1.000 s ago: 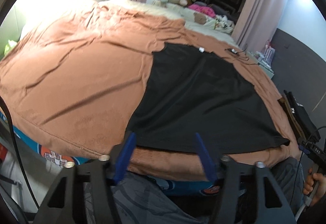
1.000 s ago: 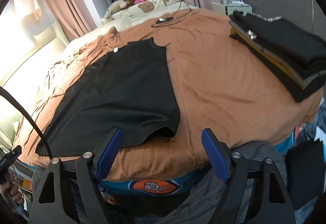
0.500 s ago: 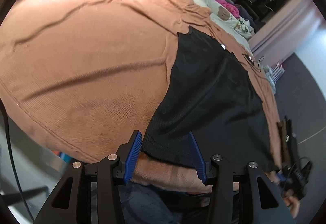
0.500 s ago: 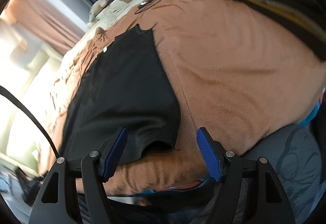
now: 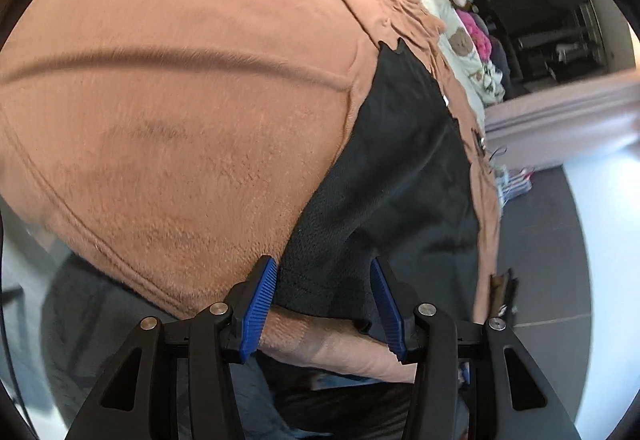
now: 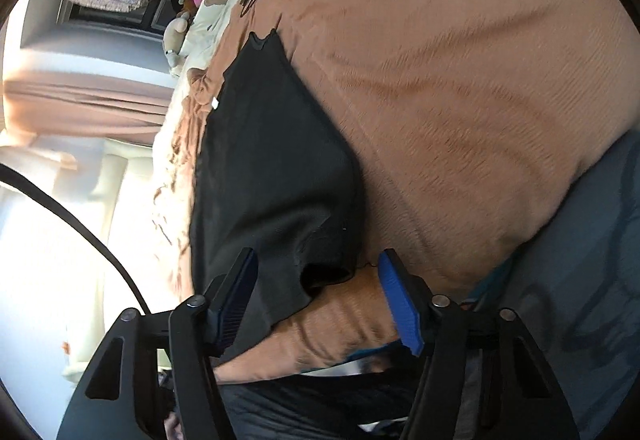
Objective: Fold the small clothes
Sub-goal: 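Lower both grippers onto the black T-shirt's side edges, then close left gripper on one side edge while right gripper closes on the other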
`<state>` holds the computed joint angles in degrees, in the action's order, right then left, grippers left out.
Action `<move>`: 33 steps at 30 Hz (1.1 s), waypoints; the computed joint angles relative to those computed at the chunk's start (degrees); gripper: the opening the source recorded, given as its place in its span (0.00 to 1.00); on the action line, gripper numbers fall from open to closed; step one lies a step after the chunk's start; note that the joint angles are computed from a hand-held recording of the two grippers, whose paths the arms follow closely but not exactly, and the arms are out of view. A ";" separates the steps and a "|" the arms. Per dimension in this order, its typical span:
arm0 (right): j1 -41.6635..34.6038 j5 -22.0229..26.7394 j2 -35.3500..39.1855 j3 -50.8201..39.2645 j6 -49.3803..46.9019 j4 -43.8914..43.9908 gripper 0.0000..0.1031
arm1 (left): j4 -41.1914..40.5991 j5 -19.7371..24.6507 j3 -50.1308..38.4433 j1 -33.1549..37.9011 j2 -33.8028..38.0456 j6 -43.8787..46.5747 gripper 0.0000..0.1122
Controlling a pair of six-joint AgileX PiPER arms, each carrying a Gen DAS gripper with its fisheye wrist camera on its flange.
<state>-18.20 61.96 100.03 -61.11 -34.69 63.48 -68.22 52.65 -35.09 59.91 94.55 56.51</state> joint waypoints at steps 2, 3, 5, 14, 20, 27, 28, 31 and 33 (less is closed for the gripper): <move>-0.47 0.90 1.88 -0.95 -0.64 1.86 0.55 | -1.28 1.53 0.13 1.43 0.71 0.05 0.45; -0.96 0.91 2.70 -1.13 -1.13 2.55 0.55 | -1.94 1.91 0.00 1.66 1.15 -0.04 0.45; -1.36 0.20 3.17 -0.61 -1.90 3.15 0.55 | -3.21 2.71 0.23 2.80 1.67 0.09 0.45; -2.07 -2.98 4.39 1.98 -4.14 5.71 0.03 | -3.57 1.00 0.09 1.63 0.66 -2.93 0.45; -5.09 -3.87 1.25 2.88 -5.43 5.14 0.01 | -2.61 -0.57 1.83 0.74 -1.28 -2.30 0.45; -2.35 -5.52 -1.11 4.53 -3.93 4.22 0.01 | -4.43 -1.83 2.53 -0.19 -1.22 -1.59 0.45; -2.14 -5.40 -1.15 4.33 -3.86 4.20 0.01 | -4.94 -2.22 2.37 -0.59 -0.99 -0.98 0.45; -3.28 -2.87 -0.31 0.97 -2.32 2.51 0.01 | -6.02 -5.38 2.03 -3.57 -1.65 -0.24 0.45; -2.94 -2.64 0.14 0.01 -2.35 1.89 0.01 | -5.65 -7.01 1.93 -5.01 -2.39 -0.80 0.44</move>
<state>-21.14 59.32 100.17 -61.10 -37.04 65.37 -73.87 45.64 -33.17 54.90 92.16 55.71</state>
